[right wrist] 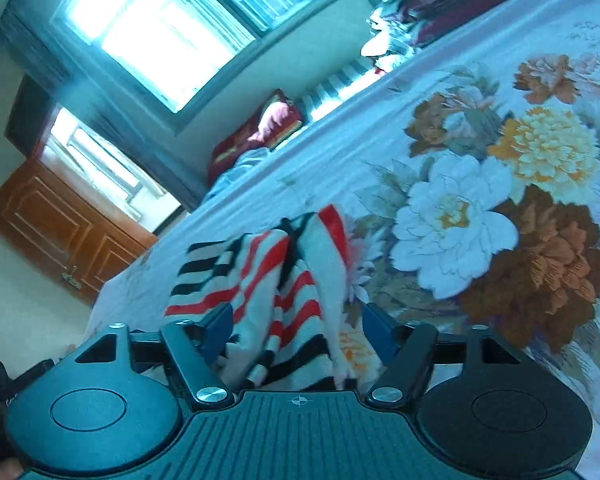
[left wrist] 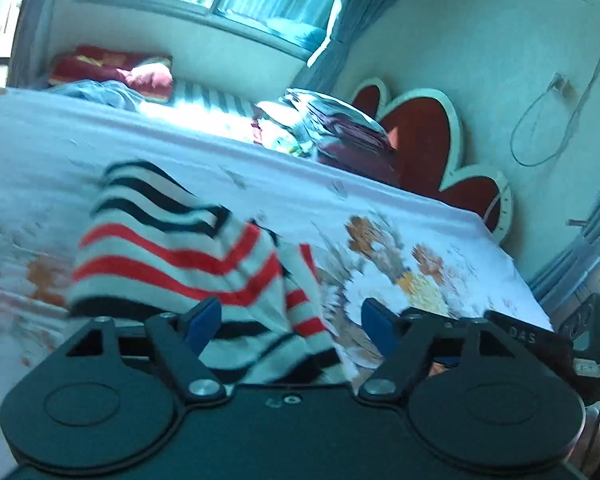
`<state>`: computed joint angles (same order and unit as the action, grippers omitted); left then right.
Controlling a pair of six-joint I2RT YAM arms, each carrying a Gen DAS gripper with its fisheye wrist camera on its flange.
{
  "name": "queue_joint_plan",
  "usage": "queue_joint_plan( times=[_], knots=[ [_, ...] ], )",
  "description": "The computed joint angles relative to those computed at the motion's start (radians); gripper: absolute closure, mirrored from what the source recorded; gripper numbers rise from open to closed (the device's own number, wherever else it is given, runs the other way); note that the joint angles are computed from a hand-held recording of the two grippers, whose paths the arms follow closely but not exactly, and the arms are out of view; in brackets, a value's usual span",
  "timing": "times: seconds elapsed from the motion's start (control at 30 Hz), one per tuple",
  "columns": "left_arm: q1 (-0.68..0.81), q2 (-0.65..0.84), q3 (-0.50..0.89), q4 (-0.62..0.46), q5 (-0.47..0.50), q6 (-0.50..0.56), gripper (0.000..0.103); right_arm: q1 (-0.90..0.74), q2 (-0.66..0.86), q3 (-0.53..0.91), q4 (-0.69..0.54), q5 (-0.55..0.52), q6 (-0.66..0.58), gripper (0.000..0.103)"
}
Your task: Fold small clothes
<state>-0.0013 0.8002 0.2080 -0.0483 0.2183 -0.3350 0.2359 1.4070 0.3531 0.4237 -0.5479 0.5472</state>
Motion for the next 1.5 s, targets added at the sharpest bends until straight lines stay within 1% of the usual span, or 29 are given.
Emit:
queue_joint_plan(
  times=[0.03, 0.07, 0.1, 0.17, 0.2, 0.27, 0.33, 0.5, 0.53, 0.57, 0.63, 0.7, 0.77, 0.83, 0.87, 0.9, 0.93, 0.97, 1.0, 1.03, 1.07, 1.1, 1.13, 1.23, 1.3, 1.33, 1.37, 1.4, 1.5],
  knots=[
    [0.033, 0.035, 0.041, -0.023, -0.032, 0.025, 0.058, 0.025, 0.028, 0.014, 0.022, 0.001, 0.013, 0.033],
    [0.109, 0.072, 0.052, -0.033, -0.017, 0.076, 0.066, 0.055, 0.081, 0.038, 0.059, 0.003, 0.036, 0.033],
    [0.179, 0.149, 0.084, -0.037, -0.012, 0.122, 0.068, 0.076, 0.112, 0.056, 0.076, -0.002, 0.05, 0.033],
    [0.284, 0.295, 0.119, -0.013, 0.027, 0.185, 0.07, 0.121, 0.195, 0.123, 0.077, -0.004, 0.049, 0.036],
    [0.311, 0.36, 0.128, 0.014, 0.039, 0.193, 0.072, 0.146, 0.234, 0.167, 0.048, 0.012, 0.034, 0.036],
    [0.352, 0.471, 0.123, 0.076, 0.108, 0.215, 0.072, 0.181, 0.31, 0.24, 0.009, 0.031, 0.028, 0.036],
    [0.359, 0.504, 0.09, 0.145, 0.111, 0.222, 0.071, 0.2, 0.392, 0.312, -0.024, 0.029, 0.032, 0.036],
    [0.379, 0.481, 0.066, 0.152, 0.126, 0.275, 0.071, 0.23, 0.528, 0.461, -0.124, -0.002, 0.025, 0.037],
    [0.381, 0.477, 0.067, 0.148, 0.128, 0.288, 0.072, 0.245, 0.531, 0.473, -0.133, 0.022, 0.009, 0.06],
    [0.383, 0.475, 0.067, 0.149, 0.132, 0.301, 0.072, 0.268, 0.529, 0.499, -0.181, 0.066, -0.038, 0.082],
    [0.383, 0.469, 0.063, 0.16, 0.141, 0.317, 0.073, 0.3, 0.493, 0.489, -0.178, 0.119, -0.09, 0.084],
    [0.378, 0.458, 0.059, 0.174, 0.15, 0.325, 0.075, 0.325, 0.404, 0.417, -0.108, 0.185, -0.141, 0.085],
    [0.35, 0.437, 0.052, 0.193, 0.147, 0.321, 0.075, 0.328, 0.298, 0.314, -0.007, 0.211, -0.182, 0.085],
    [0.291, 0.422, 0.054, 0.221, 0.135, 0.301, 0.076, 0.308, 0.224, 0.208, 0.103, 0.22, -0.232, 0.085],
    [0.247, 0.43, 0.061, 0.232, 0.117, 0.306, 0.077, 0.284, 0.215, 0.155, 0.176, 0.203, -0.242, 0.085],
    [0.187, 0.451, 0.079, 0.227, 0.066, 0.326, 0.077, 0.256, 0.241, 0.121, 0.237, 0.186, -0.242, 0.085],
    [0.133, 0.484, 0.099, 0.223, 0.018, 0.347, 0.077, 0.235, 0.285, 0.115, 0.255, 0.188, -0.252, 0.085],
    [0.082, 0.526, 0.118, 0.224, -0.027, 0.365, 0.077, 0.224, 0.378, 0.139, 0.262, 0.203, -0.236, 0.085],
    [0.025, 0.563, 0.126, 0.247, -0.084, 0.38, 0.076, 0.198, 0.467, 0.173, 0.25, 0.176, -0.201, 0.085],
    [-0.02, 0.58, 0.131, 0.261, -0.138, 0.394, 0.076, 0.164, 0.541, 0.185, 0.294, 0.118, -0.154, 0.086],
    [-0.053, 0.595, 0.142, 0.259, -0.181, 0.404, 0.076, 0.125, 0.571, 0.183, 0.344, 0.057, -0.09, 0.086],
    [-0.065, 0.604, 0.16, 0.239, -0.192, 0.399, 0.076, 0.115, 0.558, 0.182, 0.331, 0.048, -0.067, 0.085],
    [-0.062, 0.607, 0.171, 0.224, -0.186, 0.394, 0.076, 0.121, 0.534, 0.179, 0.308, 0.058, -0.082, 0.085],
    [-0.024, 0.618, 0.184, 0.21, -0.133, 0.389, 0.076, 0.121, 0.491, 0.189, 0.262, 0.071, -0.118, 0.084],
    [0.006, 0.606, 0.203, 0.176, -0.091, 0.381, 0.077, 0.095, 0.529, 0.24, 0.239, 0.039, -0.083, 0.083],
    [0.021, 0.588, 0.199, 0.179, -0.071, 0.374, 0.077, 0.082, 0.553, 0.27, 0.227, 0.022, -0.061, 0.083],
    [0.047, 0.566, 0.185, 0.2, -0.04, 0.363, 0.08, 0.064, 0.57, 0.306, 0.205, 0.006, -0.051, 0.083],
    [0.063, 0.55, 0.179, 0.214, -0.023, 0.351, 0.08, 0.063, 0.581, 0.355, 0.162, 0.008, -0.044, 0.083],
    [0.056, 0.612, 0.225, 0.197, -0.053, 0.361, 0.08, 0.051, 0.593, 0.427, 0.098, 0.023, -0.05, 0.082]
  ],
)
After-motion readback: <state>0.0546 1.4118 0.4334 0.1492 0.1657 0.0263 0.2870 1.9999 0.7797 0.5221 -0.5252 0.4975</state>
